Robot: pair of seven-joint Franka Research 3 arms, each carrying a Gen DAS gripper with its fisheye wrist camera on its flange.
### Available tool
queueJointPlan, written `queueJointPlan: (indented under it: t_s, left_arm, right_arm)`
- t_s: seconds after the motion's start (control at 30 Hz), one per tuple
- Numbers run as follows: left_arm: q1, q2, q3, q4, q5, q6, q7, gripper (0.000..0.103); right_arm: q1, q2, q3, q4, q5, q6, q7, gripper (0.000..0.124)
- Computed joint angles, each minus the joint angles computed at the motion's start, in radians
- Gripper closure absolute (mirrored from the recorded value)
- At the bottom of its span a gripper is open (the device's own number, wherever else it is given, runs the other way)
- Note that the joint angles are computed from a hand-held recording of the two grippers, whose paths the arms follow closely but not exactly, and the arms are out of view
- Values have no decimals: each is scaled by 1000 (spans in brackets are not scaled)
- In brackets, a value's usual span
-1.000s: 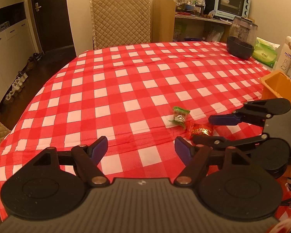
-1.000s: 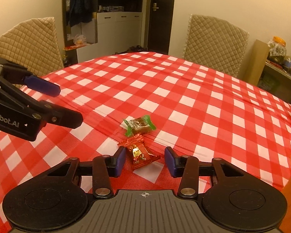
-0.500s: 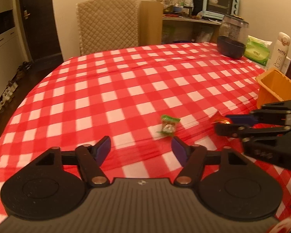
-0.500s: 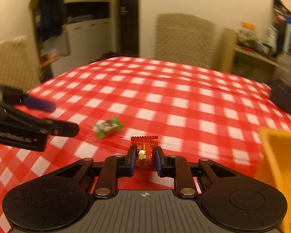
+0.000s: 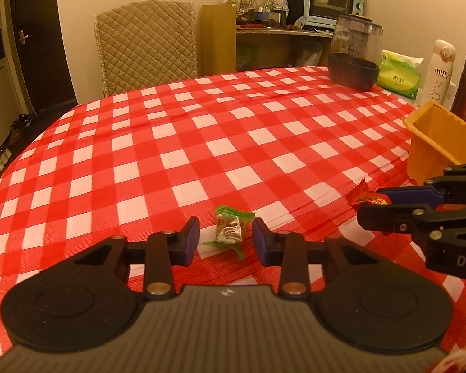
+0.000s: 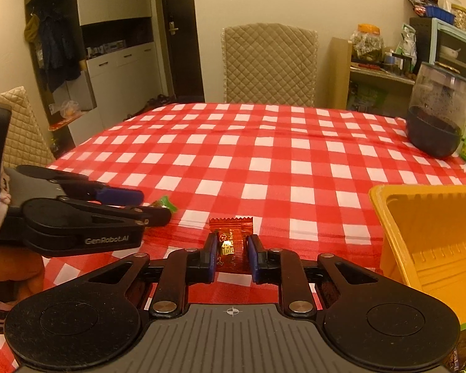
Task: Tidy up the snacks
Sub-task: 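Carry both held candies over the orange tray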
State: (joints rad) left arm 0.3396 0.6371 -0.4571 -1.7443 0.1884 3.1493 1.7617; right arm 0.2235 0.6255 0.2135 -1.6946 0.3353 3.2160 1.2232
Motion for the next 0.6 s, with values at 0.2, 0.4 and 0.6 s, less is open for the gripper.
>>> queueJointPlan:
  t_s: [0.2,0.4,0.6]
  left_arm:
    - [-48,-6,52,0,9,8,-27,80]
    - [-81,-60,94,-50,9,13,-86,80]
    - [-66,-141,81,-147,4,32,-139,80]
  right_arm:
    - [14,-10,-22,-12,7,-5,21,103]
    - [23,-40,-34,-52,11,6,39,103]
    - [16,-87,-27,-110,10,20,49,103]
